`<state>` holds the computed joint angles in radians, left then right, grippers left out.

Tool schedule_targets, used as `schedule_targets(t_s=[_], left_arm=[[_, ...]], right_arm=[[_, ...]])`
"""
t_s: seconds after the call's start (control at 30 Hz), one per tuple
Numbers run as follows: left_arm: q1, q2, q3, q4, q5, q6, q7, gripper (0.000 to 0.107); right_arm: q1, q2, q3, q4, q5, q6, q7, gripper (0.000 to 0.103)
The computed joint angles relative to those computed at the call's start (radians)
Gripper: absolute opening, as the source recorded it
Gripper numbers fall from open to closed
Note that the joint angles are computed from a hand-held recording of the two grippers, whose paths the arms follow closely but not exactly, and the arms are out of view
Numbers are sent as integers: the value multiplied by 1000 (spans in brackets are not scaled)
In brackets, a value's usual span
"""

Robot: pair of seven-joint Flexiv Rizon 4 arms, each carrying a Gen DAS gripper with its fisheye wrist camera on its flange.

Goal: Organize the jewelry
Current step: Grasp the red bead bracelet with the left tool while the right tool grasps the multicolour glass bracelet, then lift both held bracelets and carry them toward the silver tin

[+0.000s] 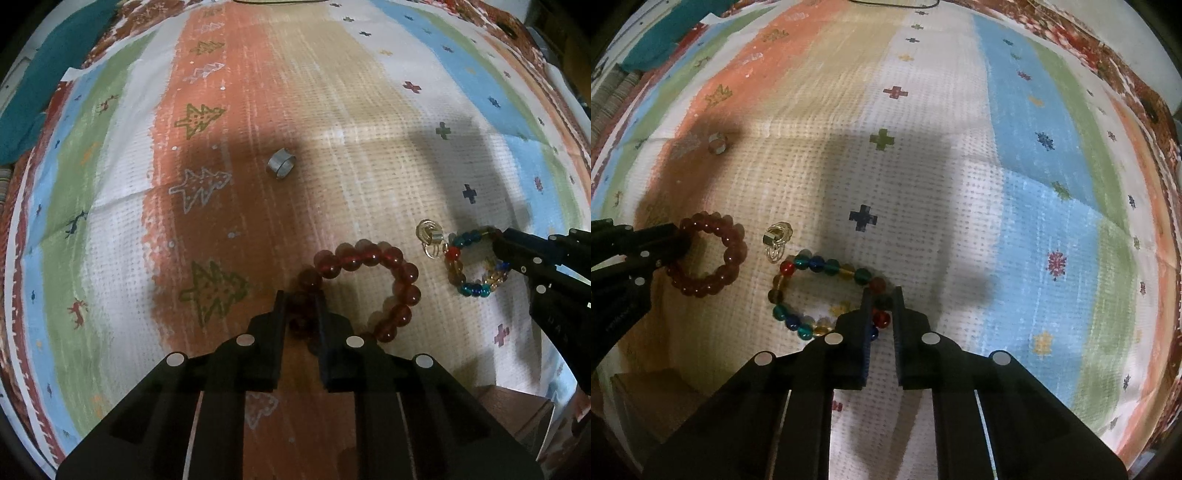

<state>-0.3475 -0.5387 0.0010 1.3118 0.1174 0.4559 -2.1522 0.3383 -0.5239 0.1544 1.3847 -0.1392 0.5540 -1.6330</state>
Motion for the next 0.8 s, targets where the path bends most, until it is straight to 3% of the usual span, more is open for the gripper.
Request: schedule_targets(t_s=[0.8], left_arm=[[-33,118,-5,56,83,61,-89,13]], right_arm=[[-38,140,33,79,105,93,-54,10]])
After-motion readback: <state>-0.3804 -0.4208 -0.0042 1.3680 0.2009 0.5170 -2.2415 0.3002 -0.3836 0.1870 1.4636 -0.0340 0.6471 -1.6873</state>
